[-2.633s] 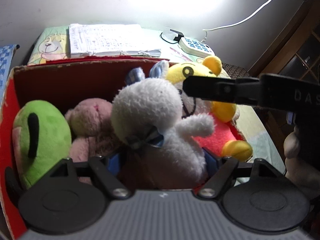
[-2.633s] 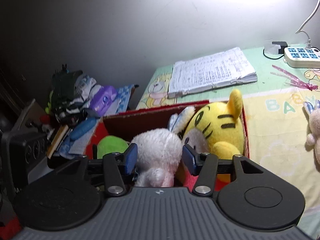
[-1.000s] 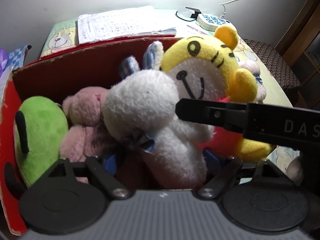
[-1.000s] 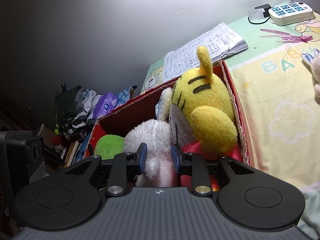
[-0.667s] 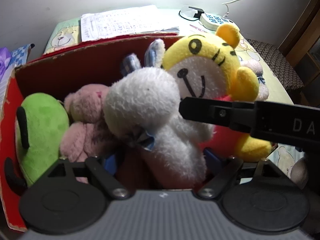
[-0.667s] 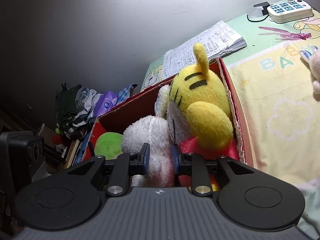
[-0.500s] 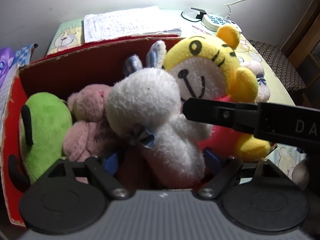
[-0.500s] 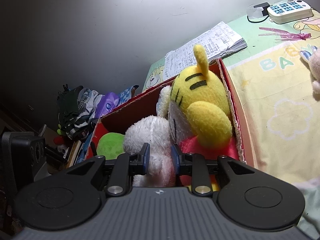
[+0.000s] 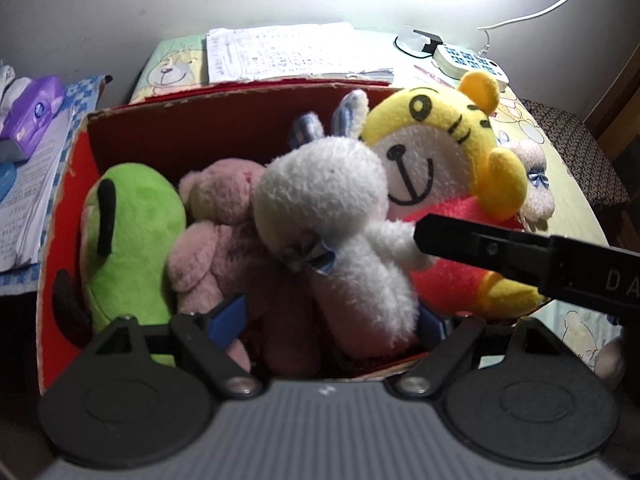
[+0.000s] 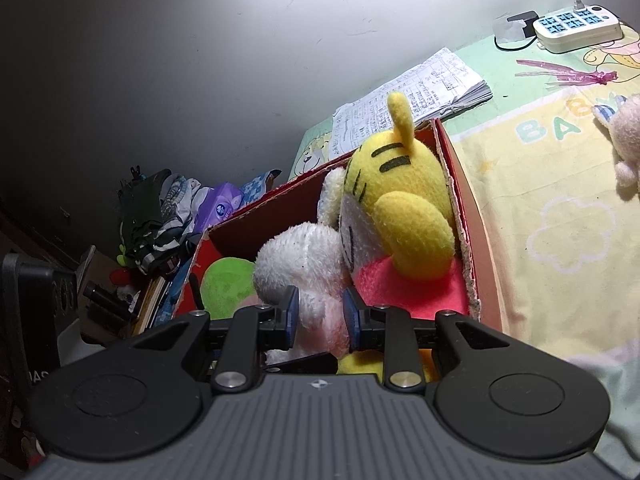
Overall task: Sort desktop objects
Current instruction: 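Open both grippers and pull them back out of the red box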
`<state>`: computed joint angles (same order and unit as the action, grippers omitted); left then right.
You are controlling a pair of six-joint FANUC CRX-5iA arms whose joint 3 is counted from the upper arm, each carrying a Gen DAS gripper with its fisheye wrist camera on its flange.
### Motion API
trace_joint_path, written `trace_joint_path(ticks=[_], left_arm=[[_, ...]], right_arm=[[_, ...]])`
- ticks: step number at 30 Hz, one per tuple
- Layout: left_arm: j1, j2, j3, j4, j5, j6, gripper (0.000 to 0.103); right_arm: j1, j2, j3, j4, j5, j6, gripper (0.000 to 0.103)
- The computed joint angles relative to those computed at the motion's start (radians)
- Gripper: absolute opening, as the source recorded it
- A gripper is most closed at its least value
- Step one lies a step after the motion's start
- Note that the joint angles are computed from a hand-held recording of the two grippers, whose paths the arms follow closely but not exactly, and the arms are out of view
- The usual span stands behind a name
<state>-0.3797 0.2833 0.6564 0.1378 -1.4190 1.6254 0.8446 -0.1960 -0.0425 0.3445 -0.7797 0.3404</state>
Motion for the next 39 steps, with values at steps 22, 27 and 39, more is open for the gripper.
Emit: trace_joint_path(ticks=[22,27,39], left_arm=[[-0.039,0.01,0.05,-0.084,-0.043,0.109,0.088],[-0.048,0.016,0.061,-0.104,-0.056,0.139,0.089],[-0.056,-0.018,0.026,-0.129,-0.037,0.215,0.09]], right_arm=[[-0.019,-0.036,-0.025,-0.05,0.021,0.083,0.024],[-0.027,-0.036,-0.017,-0.087,0.025,0.131,0.024],[-0.068,-0.036,0.016,-0.221,0.027,0.283,0.023]])
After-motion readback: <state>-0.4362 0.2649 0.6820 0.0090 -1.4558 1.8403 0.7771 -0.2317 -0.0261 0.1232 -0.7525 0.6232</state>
